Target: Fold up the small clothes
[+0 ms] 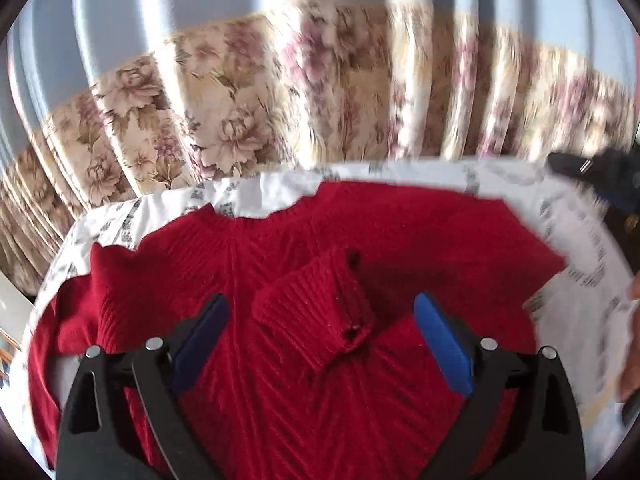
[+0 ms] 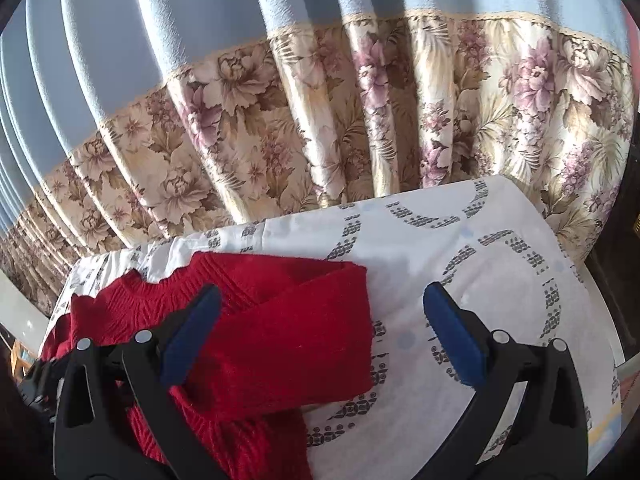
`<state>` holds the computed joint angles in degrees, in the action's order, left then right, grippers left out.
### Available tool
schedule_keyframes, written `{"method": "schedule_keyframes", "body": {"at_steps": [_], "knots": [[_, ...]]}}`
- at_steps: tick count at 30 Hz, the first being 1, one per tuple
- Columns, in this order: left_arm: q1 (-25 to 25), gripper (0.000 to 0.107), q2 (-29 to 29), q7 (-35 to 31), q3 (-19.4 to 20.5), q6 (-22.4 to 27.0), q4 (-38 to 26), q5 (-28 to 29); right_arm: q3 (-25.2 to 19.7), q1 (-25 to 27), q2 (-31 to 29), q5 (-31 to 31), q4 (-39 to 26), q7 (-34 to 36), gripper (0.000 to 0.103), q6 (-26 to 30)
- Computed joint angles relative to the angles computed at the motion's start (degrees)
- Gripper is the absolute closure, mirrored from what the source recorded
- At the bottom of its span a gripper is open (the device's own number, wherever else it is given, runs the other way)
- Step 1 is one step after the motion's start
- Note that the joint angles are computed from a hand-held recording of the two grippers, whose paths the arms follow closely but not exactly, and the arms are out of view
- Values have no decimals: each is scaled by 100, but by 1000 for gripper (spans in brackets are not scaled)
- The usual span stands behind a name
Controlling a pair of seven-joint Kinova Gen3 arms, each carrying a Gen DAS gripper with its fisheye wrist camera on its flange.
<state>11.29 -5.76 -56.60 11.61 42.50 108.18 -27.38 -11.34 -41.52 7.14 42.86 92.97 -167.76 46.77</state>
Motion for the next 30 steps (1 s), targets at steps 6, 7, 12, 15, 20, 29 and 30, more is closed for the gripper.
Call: {"method": "schedule_keyframes", "body": {"at_steps": [6,7,12,15,20,29,30], "knots": [[420,99,25,-1149,-966,-67,92,574,8,-19,58,-75,-54,111,3,6],[312,99,-66,-1382,-906,-121,154,478,12,-9,51,-106,-47,137,3,-25],[-680,101,-514,-2218,-478,-445,364,3,28,-4,106,-231,-66,250,3,-101],[-1349,102,-759,-2648,-434,-876,398,-244,38,-49,171,-263,-115,332,3,-77],[-1321,101,-916,-3789,-1448,-1076,450,219,96,-88,351,-483,-262,652,3,61],[-1785,98,-730,-5011,-2168,-1682,1476,1277,186,365,631,-1701,34,1432,3,-1104],[-1811,98,-744,-5098,-2189,-1745,1558,1418,66,454,745,-1857,-40,1665,3,-1123]]}}
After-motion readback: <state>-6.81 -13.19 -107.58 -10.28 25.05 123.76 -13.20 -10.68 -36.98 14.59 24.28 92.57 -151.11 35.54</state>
